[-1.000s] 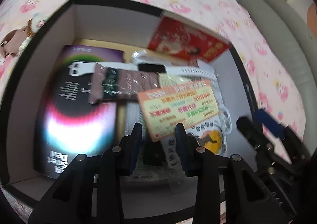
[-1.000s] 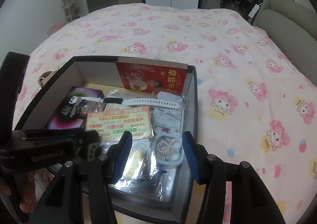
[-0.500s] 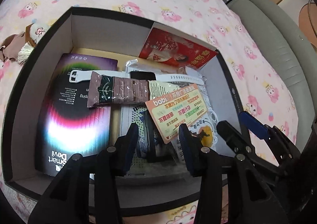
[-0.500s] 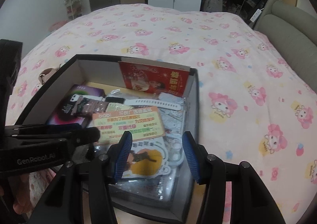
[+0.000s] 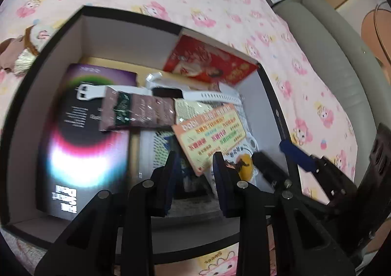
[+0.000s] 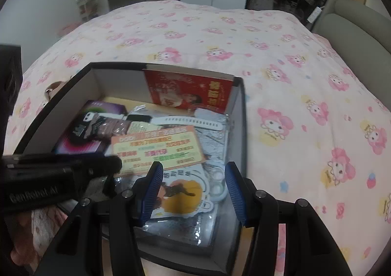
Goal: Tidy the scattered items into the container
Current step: 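Lower the card into the box and open the left gripper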
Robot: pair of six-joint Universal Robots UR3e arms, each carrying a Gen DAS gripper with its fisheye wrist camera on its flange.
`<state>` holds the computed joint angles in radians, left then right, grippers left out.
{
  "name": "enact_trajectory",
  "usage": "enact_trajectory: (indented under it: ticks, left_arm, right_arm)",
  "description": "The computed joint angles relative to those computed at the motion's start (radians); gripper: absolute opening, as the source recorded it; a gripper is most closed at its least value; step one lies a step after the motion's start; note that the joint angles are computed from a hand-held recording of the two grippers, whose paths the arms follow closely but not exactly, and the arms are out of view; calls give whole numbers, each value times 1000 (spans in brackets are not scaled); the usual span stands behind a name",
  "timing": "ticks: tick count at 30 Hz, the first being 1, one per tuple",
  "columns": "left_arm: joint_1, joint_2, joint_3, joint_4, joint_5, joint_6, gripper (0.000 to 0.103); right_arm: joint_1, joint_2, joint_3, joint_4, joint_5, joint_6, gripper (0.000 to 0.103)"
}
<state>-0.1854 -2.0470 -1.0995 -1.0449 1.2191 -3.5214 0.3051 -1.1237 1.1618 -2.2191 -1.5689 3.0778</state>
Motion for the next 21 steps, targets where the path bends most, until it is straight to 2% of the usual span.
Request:
enact_trajectory:
  ticks: [3,5,8,11,13,16,21]
  left_arm:
    - [10,5,-9,-8,3,-2,28]
    - [15,8,-18,-13,-3,4,28]
    - [12,14,-24,-15,-3,21,28]
    - [7,20,-26,-26,-9,37,28]
    - [2,10,-7,-40,-8,41,28]
    - [-10,-10,31,-72,5,51,28]
    - [-19,-50,73,-74,-20,33,29]
  right_arm:
    - [-19,3,-9,52,119,-41,49]
    - [-21,16,-24,87,158,-58,49]
    - [9,37,-32,76,113,-73,49]
    - [10,40,-47,98,111,-69,49]
    - [12,40,-46,95,94,-60,55]
    - [-3,37,-43,99,89,-31,56]
    - [12,9,-25,55,-18,-11,56]
